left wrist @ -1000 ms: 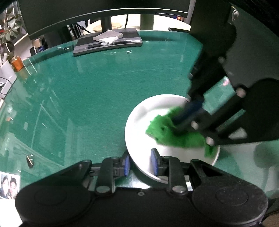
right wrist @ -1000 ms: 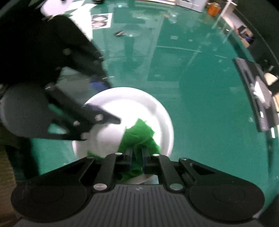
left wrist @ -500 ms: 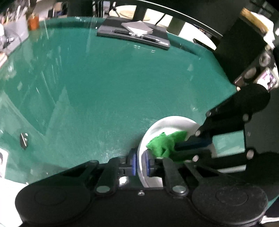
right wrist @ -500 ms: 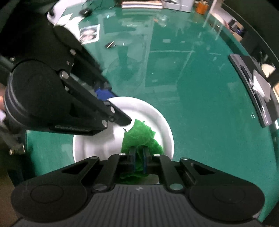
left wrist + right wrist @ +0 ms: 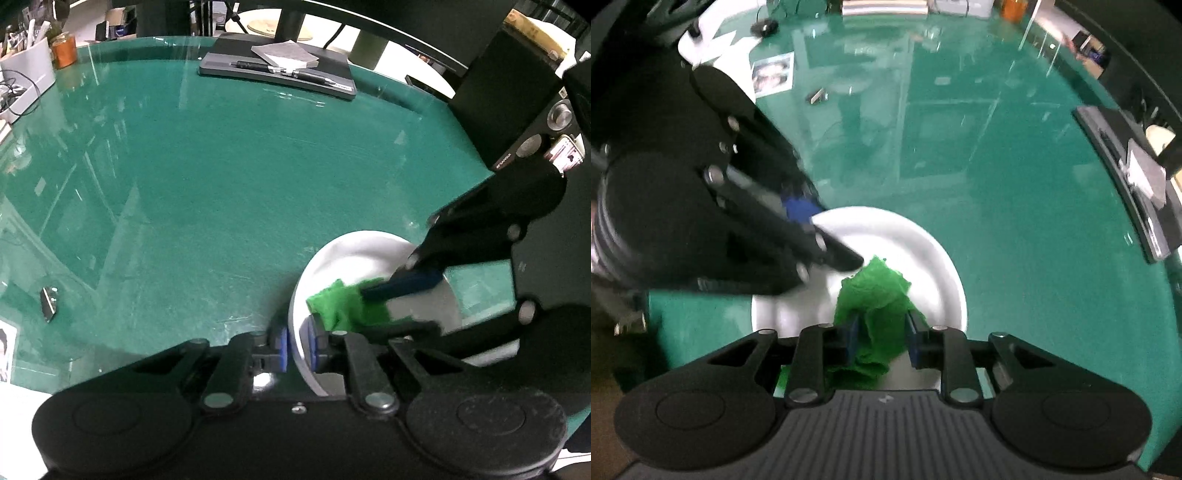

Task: Clean bowl
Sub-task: 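Wipe the green cloth along the bowl rim with the right gripper, then release the green cloth with the right gripper while the left gripper sets the bowl down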

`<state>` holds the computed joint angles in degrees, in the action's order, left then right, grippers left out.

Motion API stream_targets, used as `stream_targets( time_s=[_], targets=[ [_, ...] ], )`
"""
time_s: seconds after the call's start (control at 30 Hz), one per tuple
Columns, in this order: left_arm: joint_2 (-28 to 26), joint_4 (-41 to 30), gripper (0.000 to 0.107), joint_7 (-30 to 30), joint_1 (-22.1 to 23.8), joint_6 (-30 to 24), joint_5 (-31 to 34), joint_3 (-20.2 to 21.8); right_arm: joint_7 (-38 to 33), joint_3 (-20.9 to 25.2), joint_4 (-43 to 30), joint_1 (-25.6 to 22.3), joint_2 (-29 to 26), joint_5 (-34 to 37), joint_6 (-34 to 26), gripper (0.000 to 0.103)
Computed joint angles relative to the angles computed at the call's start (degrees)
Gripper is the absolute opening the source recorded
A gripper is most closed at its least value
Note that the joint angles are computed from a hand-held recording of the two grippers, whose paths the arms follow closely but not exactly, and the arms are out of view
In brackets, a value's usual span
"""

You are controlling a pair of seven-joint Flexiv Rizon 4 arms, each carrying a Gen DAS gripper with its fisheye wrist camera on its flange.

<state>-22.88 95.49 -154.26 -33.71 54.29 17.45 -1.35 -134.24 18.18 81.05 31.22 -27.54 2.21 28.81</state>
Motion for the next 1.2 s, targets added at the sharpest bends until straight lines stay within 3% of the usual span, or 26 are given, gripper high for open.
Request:
stream_targets(
  time_s=[0.07, 0.3, 0.37, 0.5, 0.57, 0.67, 0.73, 0.77, 1.0, 1.07, 1.17, 1.2],
  targets=[
    [0.12, 0.25, 0.012, -0.07, 0.06, 0.18, -0.02, -0.01, -0.96, 1.25, 1.22, -0.55, 0.69, 2.29, 0.46, 0.010],
    [-0.31, -0.45, 0.014, 1.55, 0.01, -0.62, 0.05, -0.40, -3.58, -0.35, -0.78, -0.21, 1.02, -0.37, -5.40, 0.007],
    [-0.64, -1.21, 0.015, 1.66, -0.41, -1.58, 0.50, -0.24, -1.73, -1.80, 0.46, 1.10, 0.86, -3.63, -0.52, 0.007],
    [-0.48, -0.81, 0.015, 1.02, -0.50, -1.29, 0.62, -0.02, 0.46, -0.76, 2.51, 1.04, 0.86, -2.84, 5.24, 0.007],
    [-0.35, -0.46, 0.015, 1.12, -0.33, -1.01, 0.48, -0.10, -0.24, 0.54, 1.82, -0.09, 0.87, -0.34, 3.22, 0.007],
    [-0.35, -0.63, 0.015, 1.28, -0.45, -1.36, 0.80, -0.05, -4.02, 2.41, -1.35, -2.88, 0.91, 3.71, -6.42, 0.007],
    [-0.46, -1.09, 0.016, 1.34, -0.68, -1.96, 1.29, 0.03, -5.10, 0.81, -0.76, -1.98, 1.54, 2.62, -5.70, 0.006],
    [-0.44, -1.24, 0.016, 1.30, -0.78, -2.27, 1.53, 0.09, -5.27, 0.31, 0.65, -1.61, 2.28, 1.63, -3.64, 0.007],
    [-0.61, -3.37, 0.021, 0.34, -1.72, -6.21, 4.10, 0.43, -3.74, -2.44, 22.38, 0.00, 9.33, -12.61, 31.17, 0.006],
    [-0.40, -3.37, 0.021, -0.64, -1.73, -6.67, 4.53, 0.58, -1.01, -3.99, 28.89, 0.29, 10.90, -17.94, 41.93, 0.006],
    [-0.36, -4.22, 0.021, -1.58, -1.92, -8.70, 5.62, 0.72, 7.03, -7.74, 34.16, 1.44, 11.90, -25.13, 53.42, 0.006],
    [-0.38, -4.72, 0.021, -1.94, -2.08, -9.86, 6.12, 0.81, 9.07, -8.35, 34.35, 1.70, 11.69, -26.85, 54.39, 0.006]
  ],
)
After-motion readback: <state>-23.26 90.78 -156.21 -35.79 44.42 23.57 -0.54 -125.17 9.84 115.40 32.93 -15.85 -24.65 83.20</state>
